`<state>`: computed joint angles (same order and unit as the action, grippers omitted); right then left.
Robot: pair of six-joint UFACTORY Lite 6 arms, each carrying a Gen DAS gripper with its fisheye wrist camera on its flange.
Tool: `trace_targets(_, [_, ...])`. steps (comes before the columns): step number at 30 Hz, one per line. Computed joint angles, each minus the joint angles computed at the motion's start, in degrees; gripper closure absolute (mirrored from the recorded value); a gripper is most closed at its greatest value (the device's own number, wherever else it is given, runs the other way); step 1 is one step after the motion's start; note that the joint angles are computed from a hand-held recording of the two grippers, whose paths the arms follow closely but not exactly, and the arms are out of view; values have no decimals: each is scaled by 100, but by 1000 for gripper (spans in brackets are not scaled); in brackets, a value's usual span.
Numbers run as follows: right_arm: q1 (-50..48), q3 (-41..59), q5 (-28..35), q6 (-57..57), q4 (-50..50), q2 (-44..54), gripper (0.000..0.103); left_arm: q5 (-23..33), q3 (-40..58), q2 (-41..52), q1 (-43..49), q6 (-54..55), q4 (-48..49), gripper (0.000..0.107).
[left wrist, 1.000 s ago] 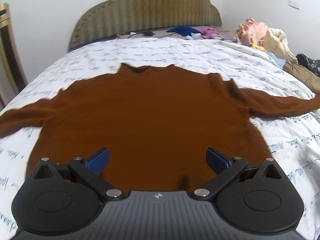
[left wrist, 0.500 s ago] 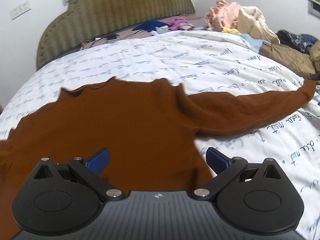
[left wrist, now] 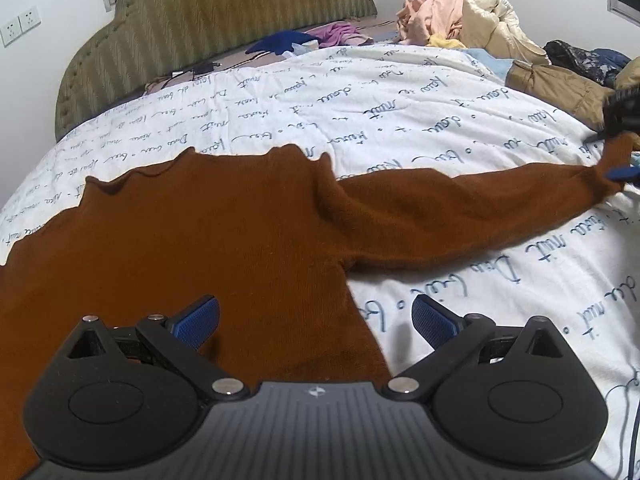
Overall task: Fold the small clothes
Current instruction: 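Reach the right gripper to the brown sleeve cuff and close on it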
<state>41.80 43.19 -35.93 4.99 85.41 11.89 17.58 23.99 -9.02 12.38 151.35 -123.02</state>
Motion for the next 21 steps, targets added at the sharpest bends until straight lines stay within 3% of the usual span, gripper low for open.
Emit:
trace_targets(6, [-83, 250, -103, -170, 962, 380, 72, 281, 247, 352, 332, -301, 467, 4])
trace_targets(10, [-260, 964, -83, -1662, 2045, 821, 77, 294, 530, 487, 127, -497, 594, 4])
trace_targets(13, [-258, 1371, -315, -2417, 2522, 1190, 91, 271, 975, 729, -161, -1043, 971, 4])
trace_targets(17, [-128, 751, -366, -1091, 1602, 919, 99, 155, 1555, 1133, -626, -2424, 2028, 4])
trace_targets(21, [277, -174, -702, 143, 849, 296, 101, -73, 1669, 1305, -1169, -1819, 1121, 4])
